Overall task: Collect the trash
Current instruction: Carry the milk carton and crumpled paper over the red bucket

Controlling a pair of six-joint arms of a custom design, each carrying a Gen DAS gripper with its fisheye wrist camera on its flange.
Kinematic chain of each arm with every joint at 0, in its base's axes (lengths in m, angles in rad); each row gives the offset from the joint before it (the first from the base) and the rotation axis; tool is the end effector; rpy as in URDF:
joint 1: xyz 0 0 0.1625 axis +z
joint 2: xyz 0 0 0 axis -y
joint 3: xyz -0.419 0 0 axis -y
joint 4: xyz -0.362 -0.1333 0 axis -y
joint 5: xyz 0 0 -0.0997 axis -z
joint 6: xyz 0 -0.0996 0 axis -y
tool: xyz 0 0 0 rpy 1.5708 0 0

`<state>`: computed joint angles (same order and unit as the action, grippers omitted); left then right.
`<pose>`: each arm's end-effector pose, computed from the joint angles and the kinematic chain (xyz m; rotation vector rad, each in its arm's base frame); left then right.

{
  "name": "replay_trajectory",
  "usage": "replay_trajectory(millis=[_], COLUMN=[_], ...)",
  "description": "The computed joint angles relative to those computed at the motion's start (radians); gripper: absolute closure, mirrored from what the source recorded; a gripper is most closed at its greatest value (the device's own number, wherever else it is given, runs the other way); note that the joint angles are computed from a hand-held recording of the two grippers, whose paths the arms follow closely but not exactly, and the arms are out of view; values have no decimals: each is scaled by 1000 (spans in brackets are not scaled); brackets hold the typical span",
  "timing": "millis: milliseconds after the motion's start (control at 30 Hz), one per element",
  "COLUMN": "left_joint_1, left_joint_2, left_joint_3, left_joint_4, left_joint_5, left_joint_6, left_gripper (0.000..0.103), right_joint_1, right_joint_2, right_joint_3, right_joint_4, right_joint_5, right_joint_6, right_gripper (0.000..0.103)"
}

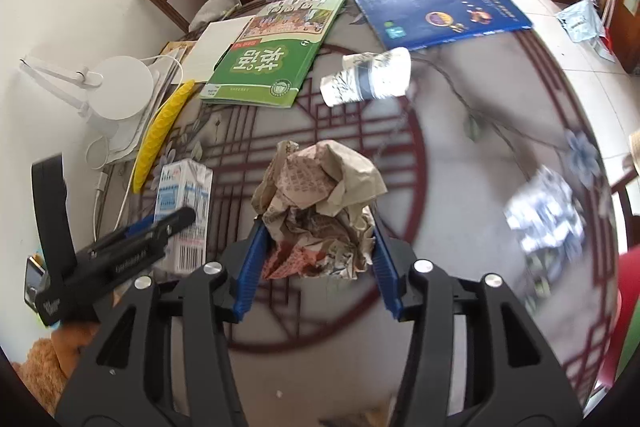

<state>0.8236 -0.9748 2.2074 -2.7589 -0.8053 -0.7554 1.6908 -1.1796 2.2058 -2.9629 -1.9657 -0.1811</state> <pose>-0.1586 -0.4689 0.0916 0.0120 2.4780 -0.6407 0.1510 -0.4585 0.1900 0.3059 -2.6823 0.4824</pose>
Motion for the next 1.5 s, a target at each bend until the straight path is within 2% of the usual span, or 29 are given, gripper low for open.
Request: replay_trajectory(millis=[133,533,867,1333,1500], left_joint_1=[-42,-161,-236,-331,-367], left_joint_2=[-4,22,61,114,151], left_joint_3=[11,1,-14,-52,-80], left_joint_4=[-23,-69,-73,24,58], left_joint_5=[-1,-5,-23,7,2], left_joint_6=[6,65,71,-51,-92], left_gripper=[53,53,53,53,53], right_joint_1=[6,26,-7,-106,-173], right_joint_2=[-64,-219,-344,-515,-591], right_joint_3=[67,176,242,284,288], right_joint_4=[-37,-147,-161,-83,-21], right_joint_5=[-10,-56,-56,49,94], right_joint_6=[20,10,-5,-104,-153], right_gripper=[54,54,53,53,53])
